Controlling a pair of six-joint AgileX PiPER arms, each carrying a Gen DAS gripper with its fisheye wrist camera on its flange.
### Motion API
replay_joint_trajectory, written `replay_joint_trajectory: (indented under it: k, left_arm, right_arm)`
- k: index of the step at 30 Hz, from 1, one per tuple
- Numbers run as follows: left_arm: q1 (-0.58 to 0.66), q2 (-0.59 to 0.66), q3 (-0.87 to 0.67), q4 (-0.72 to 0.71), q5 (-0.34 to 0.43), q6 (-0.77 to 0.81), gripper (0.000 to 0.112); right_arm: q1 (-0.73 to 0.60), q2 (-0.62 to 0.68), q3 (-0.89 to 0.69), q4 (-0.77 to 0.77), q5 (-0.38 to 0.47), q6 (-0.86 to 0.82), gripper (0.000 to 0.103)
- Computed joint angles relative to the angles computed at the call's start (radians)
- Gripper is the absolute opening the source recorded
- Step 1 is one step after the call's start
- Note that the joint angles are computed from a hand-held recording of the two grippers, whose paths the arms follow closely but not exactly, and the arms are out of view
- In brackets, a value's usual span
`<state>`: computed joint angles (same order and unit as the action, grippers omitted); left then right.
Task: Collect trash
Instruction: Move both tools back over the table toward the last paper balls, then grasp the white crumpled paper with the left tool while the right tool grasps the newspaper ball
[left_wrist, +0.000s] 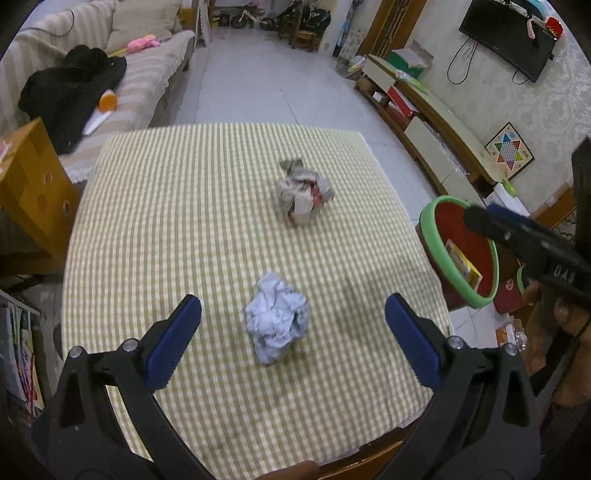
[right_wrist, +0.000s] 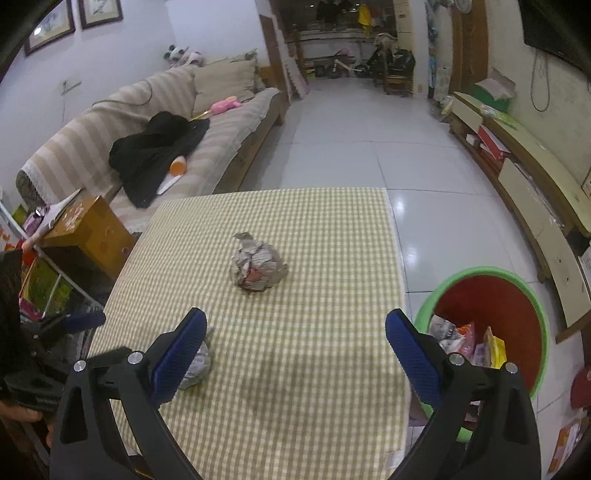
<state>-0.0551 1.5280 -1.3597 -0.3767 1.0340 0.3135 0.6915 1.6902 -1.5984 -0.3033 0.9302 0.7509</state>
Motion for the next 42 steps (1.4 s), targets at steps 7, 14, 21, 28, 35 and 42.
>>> replay_joint_trajectory:
  k: [7,14,21,28,35,42]
  left_arm:
    - [-0.030,0.027,0.112,0.027,-0.077,0.017,0.097]
    - [-0.080,0.097,0.157,0.087,-0.196,-0.009,0.097]
    - [-0.108,0.187,0.118,0.139,-0.206,-0.028,0.070]
    - [-0.074,0.201,0.105,0.058,-0.167,0.063,0.055]
    - [-0.058,0.185,0.133,0.022,-0.172,0.083,0.051]
    - [0.053,0.132,0.122,-0.001,-0.140,0.126,0.050]
  right_arm:
    - [-0.010,0.068,-0.047,0.041,-0.003,-0.051,0.094]
    - [-0.021,0.093,-0.051,0.070,-0.005,-0.083,0.094]
    - [-0.033,0.133,-0.086,0.091,-0.003,-0.108,0.094]
    - [-0.031,0.182,-0.144,0.109,0.007,-0.133,0.094]
    - [-0.017,0.220,-0.204,0.108,0.027,-0.143,0.094]
    - [-0.016,0.287,-0.287,0.128,0.051,-0.168,0.094]
